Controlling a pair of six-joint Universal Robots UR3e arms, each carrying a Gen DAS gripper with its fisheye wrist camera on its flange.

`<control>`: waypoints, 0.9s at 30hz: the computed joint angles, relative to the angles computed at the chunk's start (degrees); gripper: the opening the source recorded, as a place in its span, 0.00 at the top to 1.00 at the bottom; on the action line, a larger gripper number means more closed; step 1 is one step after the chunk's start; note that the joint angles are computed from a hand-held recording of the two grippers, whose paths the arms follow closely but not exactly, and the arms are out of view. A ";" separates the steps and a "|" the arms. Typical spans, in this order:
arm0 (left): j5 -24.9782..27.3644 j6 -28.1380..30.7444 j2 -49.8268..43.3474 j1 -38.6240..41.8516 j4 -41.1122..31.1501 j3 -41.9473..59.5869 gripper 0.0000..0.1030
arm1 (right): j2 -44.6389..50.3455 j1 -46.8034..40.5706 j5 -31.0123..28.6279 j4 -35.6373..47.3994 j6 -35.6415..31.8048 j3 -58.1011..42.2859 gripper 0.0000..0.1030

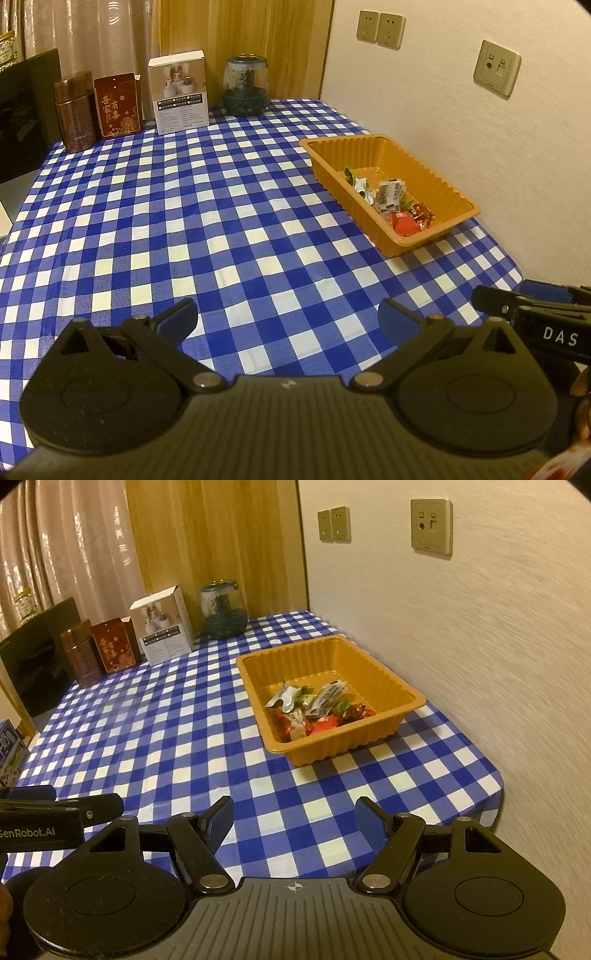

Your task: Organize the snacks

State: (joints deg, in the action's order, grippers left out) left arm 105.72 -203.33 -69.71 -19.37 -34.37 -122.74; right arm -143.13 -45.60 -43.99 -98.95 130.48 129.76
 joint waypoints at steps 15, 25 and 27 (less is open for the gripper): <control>0.10 -0.15 -0.34 -0.18 0.14 0.13 0.00 | 0.01 -0.41 0.21 0.81 -0.40 -0.28 0.30; 0.72 -0.19 -1.12 -1.13 1.42 -0.27 0.00 | 0.02 -0.38 0.18 0.75 -0.41 -0.26 0.30; 0.92 -0.19 -1.01 -1.19 1.59 -0.47 0.00 | 0.05 -0.51 0.25 1.03 -0.62 -0.36 0.30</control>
